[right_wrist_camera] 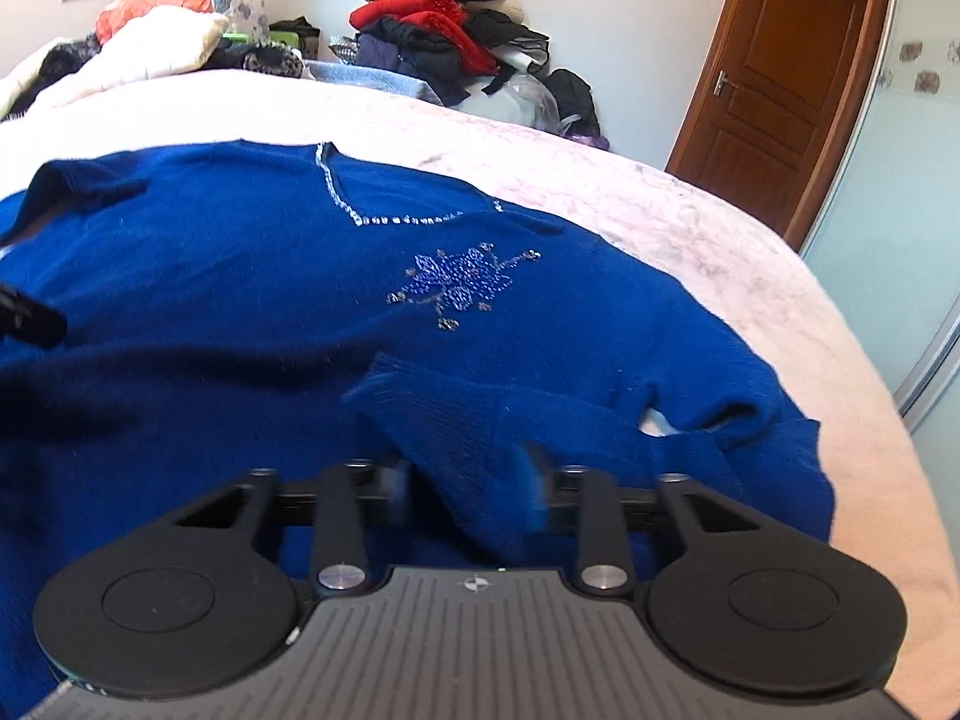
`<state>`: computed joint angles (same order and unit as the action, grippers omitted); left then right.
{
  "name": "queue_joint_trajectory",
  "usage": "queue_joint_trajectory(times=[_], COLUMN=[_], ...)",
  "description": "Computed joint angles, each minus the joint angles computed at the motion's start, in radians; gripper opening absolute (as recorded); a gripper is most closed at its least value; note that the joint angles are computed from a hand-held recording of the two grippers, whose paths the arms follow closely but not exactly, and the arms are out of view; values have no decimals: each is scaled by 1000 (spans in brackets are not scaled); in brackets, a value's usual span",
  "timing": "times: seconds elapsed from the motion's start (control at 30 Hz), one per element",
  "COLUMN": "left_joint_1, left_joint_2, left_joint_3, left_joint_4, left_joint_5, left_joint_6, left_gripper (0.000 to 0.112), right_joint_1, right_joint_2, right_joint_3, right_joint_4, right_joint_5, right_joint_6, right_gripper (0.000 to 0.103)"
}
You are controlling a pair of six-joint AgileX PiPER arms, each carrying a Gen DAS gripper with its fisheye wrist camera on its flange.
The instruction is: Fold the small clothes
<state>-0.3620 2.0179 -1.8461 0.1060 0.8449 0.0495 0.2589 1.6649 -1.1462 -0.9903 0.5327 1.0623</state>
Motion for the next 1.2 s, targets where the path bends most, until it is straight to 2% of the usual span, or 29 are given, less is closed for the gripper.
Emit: queue_joint_trajectory(times=[0.03, 0.07, 0.27, 0.4, 0.5, 0.73, 0.87, 1.2], left_joint_1=[0, 0, 1, 2, 3, 7, 6, 2], left_joint_2=[0, -1, 0, 2, 3, 3, 1, 8], left_joint_3=[0, 2, 2, 1, 0, 4, 7, -2], left_joint_4=[-1, 0, -2, -3, -3, -7, -7, 4], left_joint_5=[0, -2, 1, 1, 0, -4, -3, 6], left_joint_6=[1, 0, 3, 6, 4, 9, 13, 5], left_gripper=[81, 81, 81, 81, 81, 81, 81, 81], right_joint_1=[1, 0, -68, -145, -188, -241, -277, -473], right_joint_2=[-1, -6, -68, -114, -136, -199, -240, -409], right_joint_3=[2, 6, 32, 47, 52, 97, 154, 365], right_joint_4=[-10, -21, -1, 65, 34, -257, -416, -544], right_joint_5=[0, -2, -88, -179, -202, -153, -92, 24], right_joint_6=[15, 33, 98, 97, 161, 495, 693, 908], right_gripper=[11, 7, 5, 5, 5, 5, 5, 5])
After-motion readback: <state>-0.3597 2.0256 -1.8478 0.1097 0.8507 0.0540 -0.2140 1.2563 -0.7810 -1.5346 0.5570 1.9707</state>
